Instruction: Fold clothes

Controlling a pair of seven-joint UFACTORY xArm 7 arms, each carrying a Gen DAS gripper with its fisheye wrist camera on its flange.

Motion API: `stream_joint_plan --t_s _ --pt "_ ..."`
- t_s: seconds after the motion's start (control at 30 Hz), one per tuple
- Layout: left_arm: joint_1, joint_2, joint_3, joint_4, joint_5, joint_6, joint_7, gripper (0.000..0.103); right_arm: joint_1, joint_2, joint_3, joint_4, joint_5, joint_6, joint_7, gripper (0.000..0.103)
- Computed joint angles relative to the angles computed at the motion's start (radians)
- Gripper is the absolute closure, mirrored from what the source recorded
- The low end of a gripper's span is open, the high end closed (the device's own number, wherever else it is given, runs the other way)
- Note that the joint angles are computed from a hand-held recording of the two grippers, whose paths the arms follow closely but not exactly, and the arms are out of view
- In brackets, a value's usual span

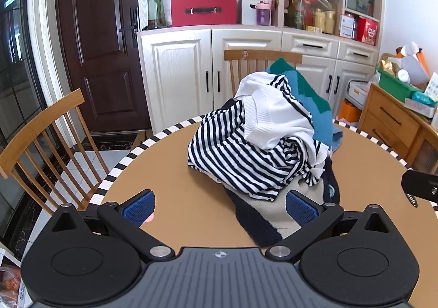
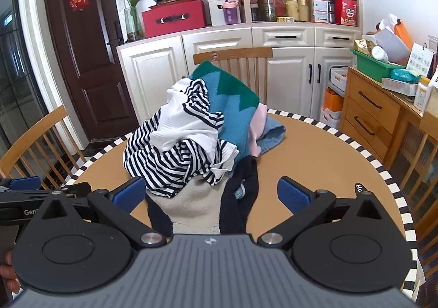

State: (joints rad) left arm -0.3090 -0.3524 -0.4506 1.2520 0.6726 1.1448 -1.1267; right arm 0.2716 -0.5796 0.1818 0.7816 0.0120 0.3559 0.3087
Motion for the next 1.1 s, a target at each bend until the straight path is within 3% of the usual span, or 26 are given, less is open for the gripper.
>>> stream_joint_plan --t_s 0.17,0.27,1.1 --pt "-0.003 0.004 0.013 -0.011 -0.001 -0.049 -0.055 0.0 0.026 -0.025 -0.021 -0.038 0.019 -0.033 -0.022 0.0" --pt "-0.004 0.003 0.018 -0.014 -0.016 -0.052 -0.047 0.0 0.018 0.002 -0.013 0.008 0.015 0.035 -0.022 0.0" --pt "-0.026 0.055 0.052 0.012 -0.056 -0.02 -0.04 0.0 0.022 0.07 -0.019 0.021 0.029 0.03 -0.037 0.0"
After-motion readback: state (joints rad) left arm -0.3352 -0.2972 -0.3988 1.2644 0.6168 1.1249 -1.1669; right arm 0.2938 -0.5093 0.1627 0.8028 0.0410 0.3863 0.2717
